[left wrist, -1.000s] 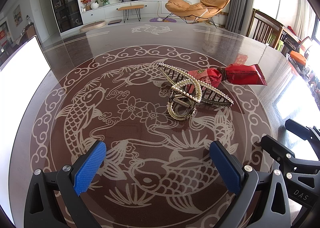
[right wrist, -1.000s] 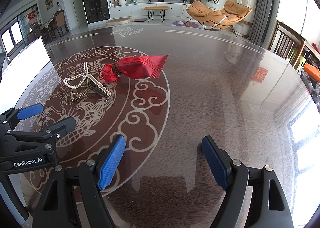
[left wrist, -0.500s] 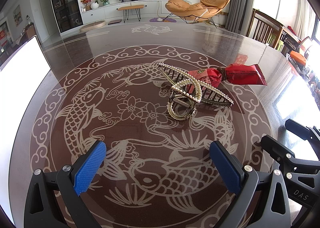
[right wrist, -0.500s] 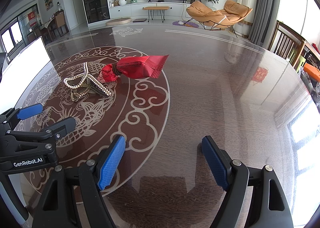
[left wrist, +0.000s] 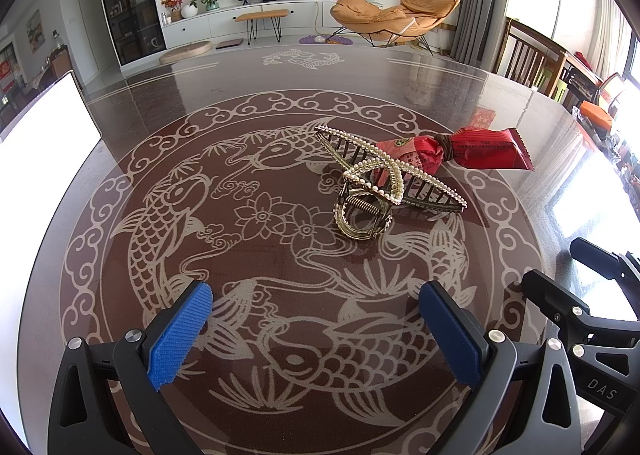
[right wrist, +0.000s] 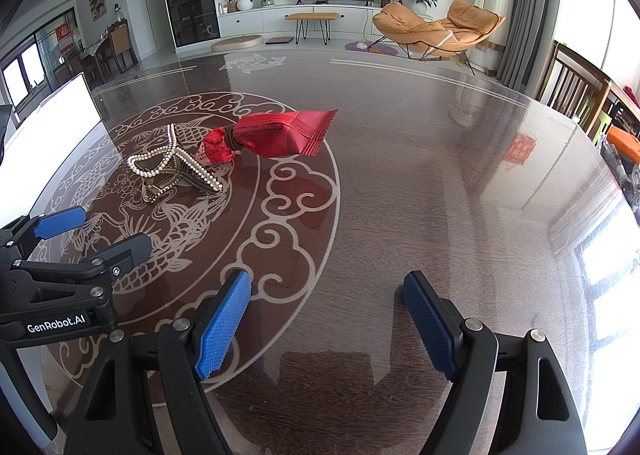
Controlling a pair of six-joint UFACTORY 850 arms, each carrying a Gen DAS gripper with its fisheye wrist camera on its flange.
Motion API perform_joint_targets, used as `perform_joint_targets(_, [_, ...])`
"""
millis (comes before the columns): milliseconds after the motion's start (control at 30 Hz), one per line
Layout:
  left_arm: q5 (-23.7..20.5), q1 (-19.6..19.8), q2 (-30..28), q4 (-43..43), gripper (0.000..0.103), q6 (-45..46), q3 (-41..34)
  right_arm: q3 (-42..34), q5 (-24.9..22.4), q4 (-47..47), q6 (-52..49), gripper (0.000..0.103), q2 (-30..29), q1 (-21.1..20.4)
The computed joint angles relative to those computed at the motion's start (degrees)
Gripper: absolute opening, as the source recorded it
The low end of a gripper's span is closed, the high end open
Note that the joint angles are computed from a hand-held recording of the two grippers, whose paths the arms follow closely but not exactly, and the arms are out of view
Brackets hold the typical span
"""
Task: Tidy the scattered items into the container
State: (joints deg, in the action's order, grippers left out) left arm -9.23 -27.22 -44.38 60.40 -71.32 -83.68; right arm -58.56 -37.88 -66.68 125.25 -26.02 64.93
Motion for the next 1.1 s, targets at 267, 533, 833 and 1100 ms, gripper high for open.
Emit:
perform_joint_targets(267, [0.0,0.0,0.0,0.0,0.103,0.0,0.0,0.1,0.1,-0.2,0.2,0.080,-0.1,0.0])
perform_joint_targets(533, [0.0,0.0,0.0,0.1,0.103,0.0,0.0,0.0,0.0,0.0,0.0,0.080,0.0,0.0])
perform_joint_targets(833, [0.0,0.0,0.0,0.1,0.103,-0.1,0.0,0.0,-0.1,0.1,-0.1,0.080,0.1,0.0])
perform_joint_targets(1100, [0.0,0.0,0.0,0.1,0.103,-0.1,0.0,0.1,0.1,-0.4,0.4,0.080,-0.1,-0.1])
